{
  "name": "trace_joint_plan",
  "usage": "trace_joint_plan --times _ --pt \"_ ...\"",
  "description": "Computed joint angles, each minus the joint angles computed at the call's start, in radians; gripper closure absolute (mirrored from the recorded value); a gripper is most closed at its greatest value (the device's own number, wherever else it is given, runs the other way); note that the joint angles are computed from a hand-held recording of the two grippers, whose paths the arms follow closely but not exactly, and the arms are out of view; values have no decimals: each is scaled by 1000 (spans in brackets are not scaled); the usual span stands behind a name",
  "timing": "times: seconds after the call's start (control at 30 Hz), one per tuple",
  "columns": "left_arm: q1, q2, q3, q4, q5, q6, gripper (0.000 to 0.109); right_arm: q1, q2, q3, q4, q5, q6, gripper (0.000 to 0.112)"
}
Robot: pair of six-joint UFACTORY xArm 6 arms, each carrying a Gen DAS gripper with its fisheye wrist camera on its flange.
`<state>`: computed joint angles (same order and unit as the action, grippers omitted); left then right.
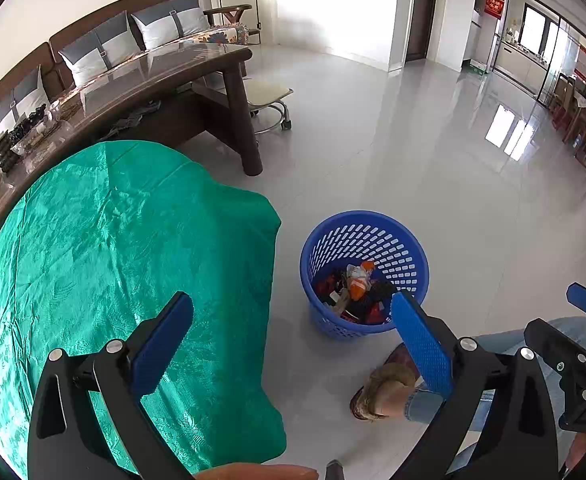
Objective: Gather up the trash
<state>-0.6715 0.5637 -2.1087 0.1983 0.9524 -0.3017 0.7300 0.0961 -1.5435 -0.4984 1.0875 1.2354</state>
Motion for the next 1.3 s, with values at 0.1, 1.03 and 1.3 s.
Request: trace_joint_plan --times 0.1,1.03,1.3 --pt "0 0 0 -1 1 1 11 2 -3 4 1 1 3 14" --pt "-6 -18 44 13 -9 15 11 0 -16 38 31 -8 10 14" --pt "-10 13 -7 -21 23 62 11 -6 -17 40 40 0 12 14"
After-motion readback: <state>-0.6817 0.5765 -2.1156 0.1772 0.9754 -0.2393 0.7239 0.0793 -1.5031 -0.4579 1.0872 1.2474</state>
